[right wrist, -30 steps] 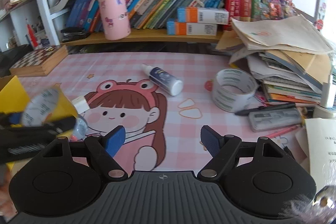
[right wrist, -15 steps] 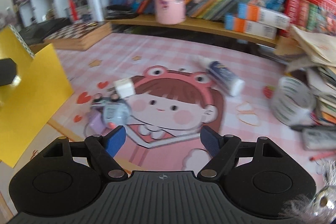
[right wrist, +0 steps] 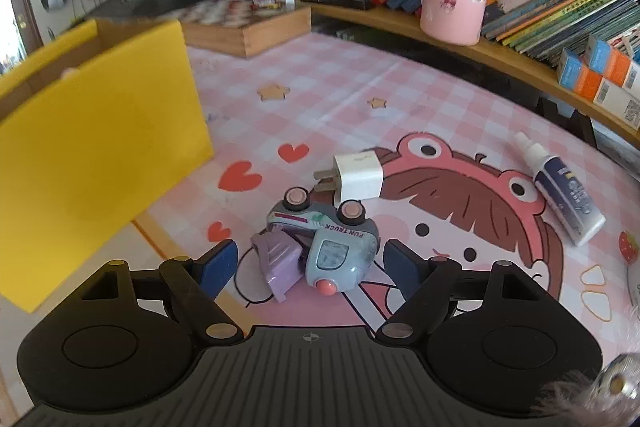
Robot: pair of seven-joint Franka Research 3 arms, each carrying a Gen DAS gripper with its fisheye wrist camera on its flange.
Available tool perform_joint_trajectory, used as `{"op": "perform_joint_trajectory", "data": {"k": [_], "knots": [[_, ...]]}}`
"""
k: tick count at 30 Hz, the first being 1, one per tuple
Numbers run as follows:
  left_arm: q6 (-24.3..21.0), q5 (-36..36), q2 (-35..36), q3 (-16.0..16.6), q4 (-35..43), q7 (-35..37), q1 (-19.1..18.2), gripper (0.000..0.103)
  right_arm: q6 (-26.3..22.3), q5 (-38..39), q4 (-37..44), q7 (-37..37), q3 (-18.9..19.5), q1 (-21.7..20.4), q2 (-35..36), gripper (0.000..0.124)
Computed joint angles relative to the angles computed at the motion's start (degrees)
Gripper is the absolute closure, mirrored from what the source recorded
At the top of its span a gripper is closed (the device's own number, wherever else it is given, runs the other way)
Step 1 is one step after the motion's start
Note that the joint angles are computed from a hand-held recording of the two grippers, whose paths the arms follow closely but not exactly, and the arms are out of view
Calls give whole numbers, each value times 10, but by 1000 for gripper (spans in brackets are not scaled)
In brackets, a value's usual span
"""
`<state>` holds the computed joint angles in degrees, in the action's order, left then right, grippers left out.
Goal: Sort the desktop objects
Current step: 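Close the right tool on the grey toy truck while the left tool holds the tape roll, then carry the tape roll and grey truck over the yellow box with both tools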
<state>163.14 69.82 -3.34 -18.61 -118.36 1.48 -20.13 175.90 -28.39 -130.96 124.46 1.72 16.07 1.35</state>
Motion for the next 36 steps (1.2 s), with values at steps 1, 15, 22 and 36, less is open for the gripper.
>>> {"op": "perform_joint_trajectory", "data": {"k": [1, 15, 22, 36], "knots": [[0, 1, -2, 0, -2, -3, 0, 11, -6, 16, 5, -11, 2, 0, 6, 49], [31, 37, -13, -3, -10, -27, 10, 11, 13, -129, -26, 147, -1, -26, -35, 61], [76, 68, -26, 1, -25, -53, 22, 11, 5, -197, -74, 254, 69, -104, -115, 61], [234, -35, -72, 29, -108, 84, 55, 11, -70, -87, -191, 345, 223, -189, -346, 61]]}}
